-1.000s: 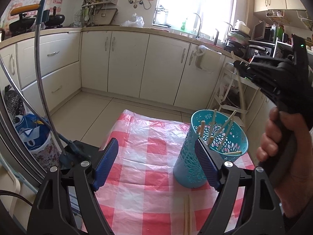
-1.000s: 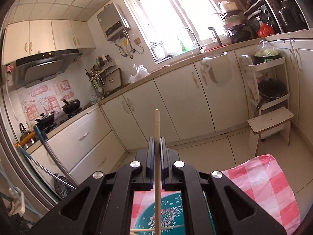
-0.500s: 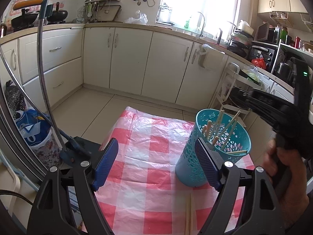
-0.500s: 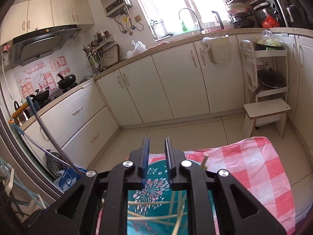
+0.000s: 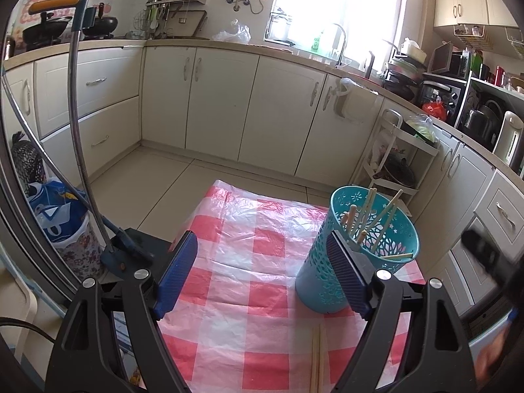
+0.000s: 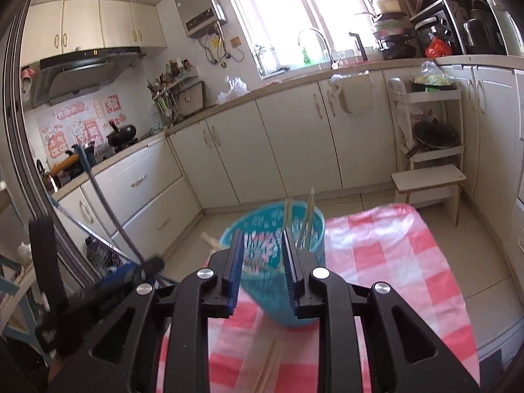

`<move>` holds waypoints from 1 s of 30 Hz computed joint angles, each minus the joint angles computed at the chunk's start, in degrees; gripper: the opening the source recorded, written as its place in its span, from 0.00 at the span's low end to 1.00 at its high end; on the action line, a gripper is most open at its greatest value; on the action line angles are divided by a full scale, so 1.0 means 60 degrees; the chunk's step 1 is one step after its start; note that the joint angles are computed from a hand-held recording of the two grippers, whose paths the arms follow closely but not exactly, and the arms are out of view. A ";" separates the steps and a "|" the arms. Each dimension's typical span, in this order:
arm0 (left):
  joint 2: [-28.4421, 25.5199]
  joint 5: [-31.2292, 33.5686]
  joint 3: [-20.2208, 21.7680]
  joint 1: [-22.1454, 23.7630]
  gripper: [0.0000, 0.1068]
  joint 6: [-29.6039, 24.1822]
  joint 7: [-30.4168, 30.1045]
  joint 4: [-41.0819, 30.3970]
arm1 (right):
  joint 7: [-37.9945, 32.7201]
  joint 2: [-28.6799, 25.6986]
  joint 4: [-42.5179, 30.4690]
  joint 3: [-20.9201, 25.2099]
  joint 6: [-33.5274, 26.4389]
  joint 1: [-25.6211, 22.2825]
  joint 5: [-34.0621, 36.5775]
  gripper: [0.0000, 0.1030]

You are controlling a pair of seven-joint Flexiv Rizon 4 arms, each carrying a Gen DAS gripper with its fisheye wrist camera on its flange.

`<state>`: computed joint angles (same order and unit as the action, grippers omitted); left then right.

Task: Organize utensils
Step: 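Open the right tool over the basket to drop the chopstick in, then reach the right tool to a loose chopstick on the cloth and close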

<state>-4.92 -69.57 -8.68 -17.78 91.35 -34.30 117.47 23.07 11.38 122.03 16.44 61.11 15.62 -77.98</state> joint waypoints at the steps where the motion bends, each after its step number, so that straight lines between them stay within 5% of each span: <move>1: 0.0021 -0.0005 0.0006 0.0000 0.72 -0.0001 0.0002 0.0014 | -0.0091 -0.0038 0.0067 0.0111 -0.0099 0.0092 0.0172 0.24; 20: 0.0152 0.0088 0.0189 0.0032 0.74 -0.0144 -0.0119 0.0092 | -0.1339 -0.1595 0.0587 0.0144 -0.0863 0.1682 0.3077 0.24; 30: 0.0155 0.0562 0.0222 0.0130 0.75 -0.0255 -0.0425 0.0175 | -0.1866 -0.2239 0.0264 -0.0147 -0.1142 0.2068 0.3535 0.23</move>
